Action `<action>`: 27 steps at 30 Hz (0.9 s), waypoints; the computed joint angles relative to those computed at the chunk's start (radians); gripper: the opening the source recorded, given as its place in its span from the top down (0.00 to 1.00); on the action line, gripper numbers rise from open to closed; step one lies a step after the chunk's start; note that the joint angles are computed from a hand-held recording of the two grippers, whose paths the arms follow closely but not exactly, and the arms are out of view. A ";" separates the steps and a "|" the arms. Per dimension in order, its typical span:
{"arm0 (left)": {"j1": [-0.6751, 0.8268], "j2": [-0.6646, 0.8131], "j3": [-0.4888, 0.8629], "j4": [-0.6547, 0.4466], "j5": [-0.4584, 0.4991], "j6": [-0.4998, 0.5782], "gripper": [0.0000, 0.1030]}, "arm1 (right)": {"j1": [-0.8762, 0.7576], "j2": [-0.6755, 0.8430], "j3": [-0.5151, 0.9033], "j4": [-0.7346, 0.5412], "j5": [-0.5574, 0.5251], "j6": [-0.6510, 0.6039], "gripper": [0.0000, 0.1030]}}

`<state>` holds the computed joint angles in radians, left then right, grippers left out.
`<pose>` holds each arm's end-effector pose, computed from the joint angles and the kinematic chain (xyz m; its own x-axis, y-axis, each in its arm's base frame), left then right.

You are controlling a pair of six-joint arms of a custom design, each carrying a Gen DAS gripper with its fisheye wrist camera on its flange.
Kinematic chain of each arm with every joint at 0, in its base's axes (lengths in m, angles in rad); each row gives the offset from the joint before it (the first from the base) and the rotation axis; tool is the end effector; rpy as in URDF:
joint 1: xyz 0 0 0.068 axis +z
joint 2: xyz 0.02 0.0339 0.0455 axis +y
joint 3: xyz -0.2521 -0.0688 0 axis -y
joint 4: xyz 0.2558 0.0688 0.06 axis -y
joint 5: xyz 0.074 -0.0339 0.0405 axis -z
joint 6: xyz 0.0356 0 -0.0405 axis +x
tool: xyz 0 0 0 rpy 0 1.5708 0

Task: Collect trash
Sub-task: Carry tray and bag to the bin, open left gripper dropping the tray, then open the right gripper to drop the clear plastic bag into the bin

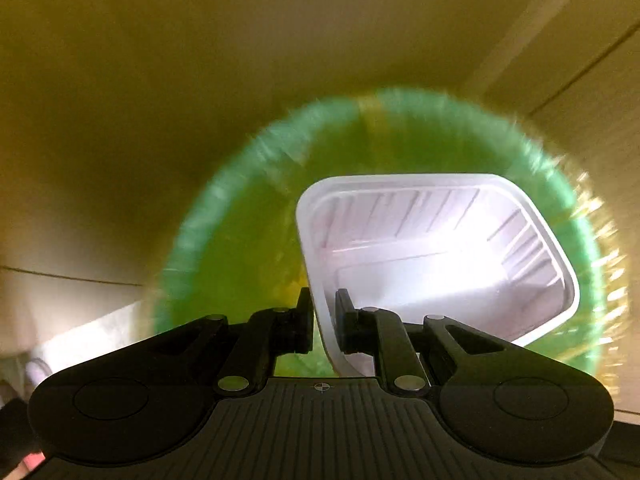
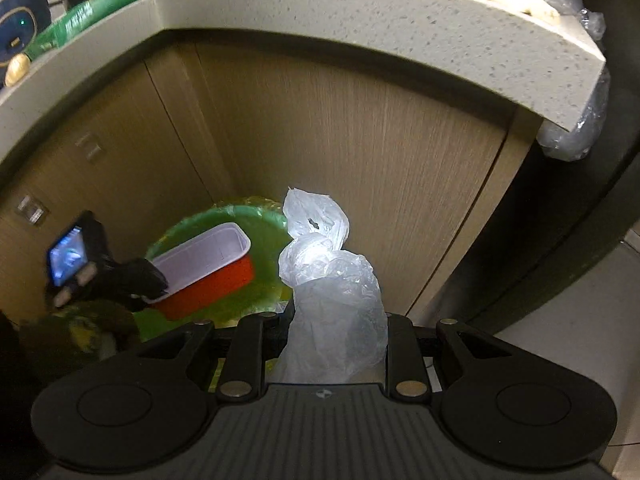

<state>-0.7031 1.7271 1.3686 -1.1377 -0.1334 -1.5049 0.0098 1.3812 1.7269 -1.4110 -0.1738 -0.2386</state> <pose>0.2533 -0.2085 0.2200 -0.6820 -0.7184 -0.1373 -0.7174 0.6936 -0.0656 0.2456 0.0086 0.4088 -0.8280 -0.2409 -0.5063 -0.2975 0.9542 0.0326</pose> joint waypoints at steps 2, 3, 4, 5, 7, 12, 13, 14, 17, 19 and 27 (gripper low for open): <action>-0.006 0.038 -0.010 0.032 -0.013 0.037 0.86 | 0.023 -0.010 -0.024 0.011 0.030 -0.002 0.78; -0.011 0.049 -0.019 0.049 -0.025 0.062 0.86 | 0.034 -0.011 -0.029 0.011 0.040 -0.005 0.78; -0.011 0.053 -0.041 0.087 -0.028 0.094 0.85 | 0.043 -0.016 -0.040 0.013 0.050 -0.013 0.78; -0.005 0.048 -0.073 0.138 -0.016 0.128 0.84 | 0.052 -0.018 -0.050 0.015 0.058 -0.019 0.78; 0.021 0.021 -0.162 0.275 0.056 0.201 0.82 | 0.070 -0.020 -0.072 0.019 0.075 -0.025 0.78; 0.084 -0.043 -0.245 0.321 0.198 0.258 0.74 | 0.130 0.010 -0.092 0.028 0.088 0.005 0.78; 0.086 -0.061 -0.254 0.329 0.206 0.250 0.74 | 0.142 0.019 -0.091 0.031 0.088 0.013 0.78; 0.096 -0.096 -0.263 0.319 0.217 0.258 0.74 | 0.155 0.031 -0.087 0.033 0.084 0.022 0.78; 0.125 -0.195 -0.273 0.275 0.230 0.314 0.74 | 0.180 0.081 -0.048 0.028 0.061 0.038 0.78; 0.136 -0.249 -0.262 0.224 0.224 0.335 0.74 | 0.202 0.122 -0.003 0.021 0.043 0.043 0.78; 0.051 -0.439 -0.186 0.044 0.139 0.146 0.74 | 0.302 0.321 0.121 0.039 -0.067 0.141 0.50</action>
<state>-0.6518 1.2881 1.1829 -1.0940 0.0052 -1.3589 0.3116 1.7019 1.8479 -1.3716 -0.2412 -0.0978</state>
